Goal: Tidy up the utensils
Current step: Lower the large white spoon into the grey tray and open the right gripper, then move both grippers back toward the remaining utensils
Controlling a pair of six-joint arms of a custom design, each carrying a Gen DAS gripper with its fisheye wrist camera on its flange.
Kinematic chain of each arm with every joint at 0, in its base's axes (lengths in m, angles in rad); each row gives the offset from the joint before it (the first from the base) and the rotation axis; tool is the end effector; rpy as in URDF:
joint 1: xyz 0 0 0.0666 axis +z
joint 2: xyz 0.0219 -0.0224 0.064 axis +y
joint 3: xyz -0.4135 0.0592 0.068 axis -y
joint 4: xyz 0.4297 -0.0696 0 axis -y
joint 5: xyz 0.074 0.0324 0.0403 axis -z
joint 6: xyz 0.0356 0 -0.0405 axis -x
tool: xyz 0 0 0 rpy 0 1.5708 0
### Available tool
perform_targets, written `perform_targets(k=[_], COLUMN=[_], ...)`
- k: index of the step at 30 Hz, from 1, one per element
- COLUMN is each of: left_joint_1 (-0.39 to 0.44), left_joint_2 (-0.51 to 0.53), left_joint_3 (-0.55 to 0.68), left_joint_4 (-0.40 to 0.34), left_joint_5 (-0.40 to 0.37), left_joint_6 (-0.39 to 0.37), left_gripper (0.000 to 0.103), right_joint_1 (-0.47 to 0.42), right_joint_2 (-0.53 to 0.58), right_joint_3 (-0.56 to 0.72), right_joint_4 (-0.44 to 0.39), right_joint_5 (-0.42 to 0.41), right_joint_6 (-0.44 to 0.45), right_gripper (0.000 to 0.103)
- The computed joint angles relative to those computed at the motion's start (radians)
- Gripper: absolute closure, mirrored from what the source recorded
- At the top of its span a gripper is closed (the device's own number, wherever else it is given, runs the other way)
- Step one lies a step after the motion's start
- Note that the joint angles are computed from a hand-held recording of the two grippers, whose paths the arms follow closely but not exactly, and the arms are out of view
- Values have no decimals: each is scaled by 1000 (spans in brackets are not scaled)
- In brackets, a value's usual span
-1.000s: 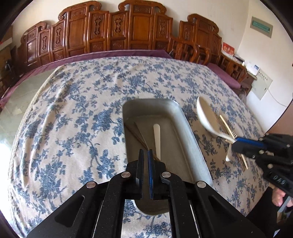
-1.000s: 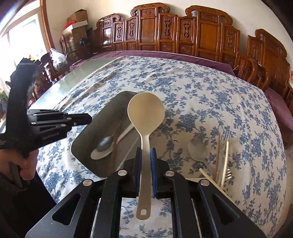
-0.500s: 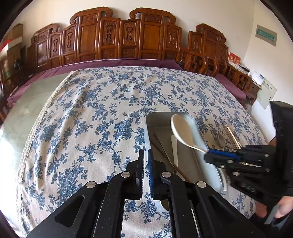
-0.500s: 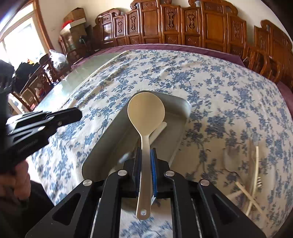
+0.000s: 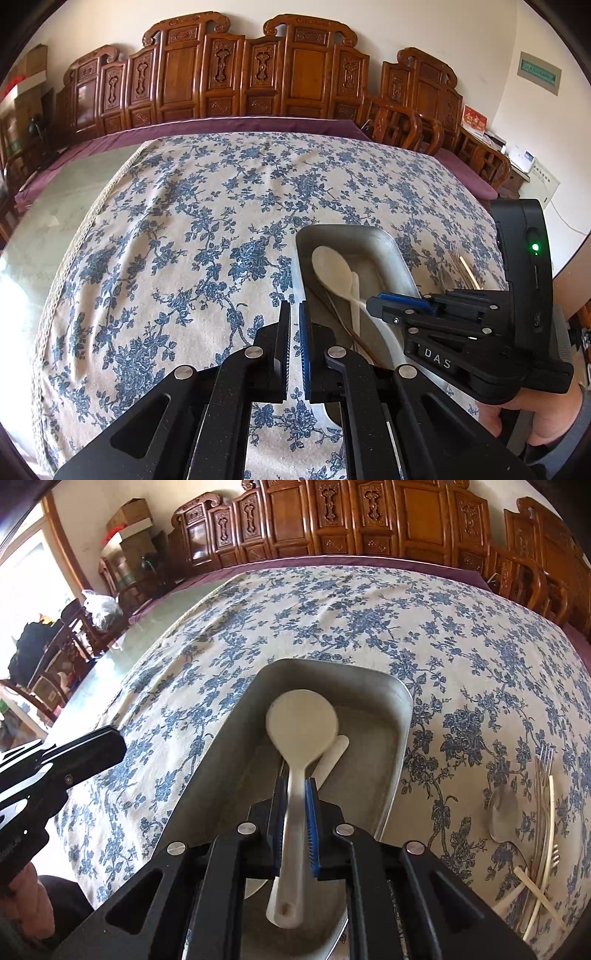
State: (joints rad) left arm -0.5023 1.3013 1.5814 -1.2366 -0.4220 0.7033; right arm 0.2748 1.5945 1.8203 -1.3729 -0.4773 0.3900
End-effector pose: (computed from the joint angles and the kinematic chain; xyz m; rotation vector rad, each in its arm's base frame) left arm 0.4026 -0.2049 0.5789 -0.4041 2.3780 -0.0082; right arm 0.5363 0.1678 0.5422 -0.9887 2.4421 0.6065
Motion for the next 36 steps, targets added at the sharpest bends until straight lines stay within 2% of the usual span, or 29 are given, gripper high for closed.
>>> perform_targets(k=[5, 7, 10, 16, 20, 21, 22, 24, 31, 36], left_joint_1=[-19, -34, -51, -91, -108, -113, -116, -126, -170, -197], left_joint_2=[18, 26, 44, 86, 108, 113, 116, 127, 176, 217], left_joint_3=[19, 25, 41, 74, 89, 93, 94, 104, 165, 208], left_joint_4=[12, 22, 36, 51, 54, 55, 57, 56, 23, -23], left_joint_5=[-4, -5, 4, 17, 18, 19, 19, 21, -12, -16], left_joint_6=[-9, -11, -25, -52, -58, -58, -58, -50, -37, -24], left_gripper=[98, 87, 84, 82, 81, 81, 81, 81, 80, 80], right_joint_1=[-48, -86, -159, -309, -378, -390, -399, -414, -433, -441], right_joint_2=[-30, -50, -60, -31, 4, 9, 15, 27, 45, 66], right_joint_3=[-7, -10, 0, 37, 63, 62, 61, 54, 1, 14], right_joint_4=[0, -1, -27, -50, -56, -53, -52, -54, -30, -93], right_joint_5=[-51, -73, -89, -40, -13, -6, -1, 6, 39, 50], right_joint_6=[56, 88, 152, 246, 281, 293, 304, 342, 414, 483], right_gripper=[90, 90, 89, 88, 88, 85, 79, 74, 73, 73])
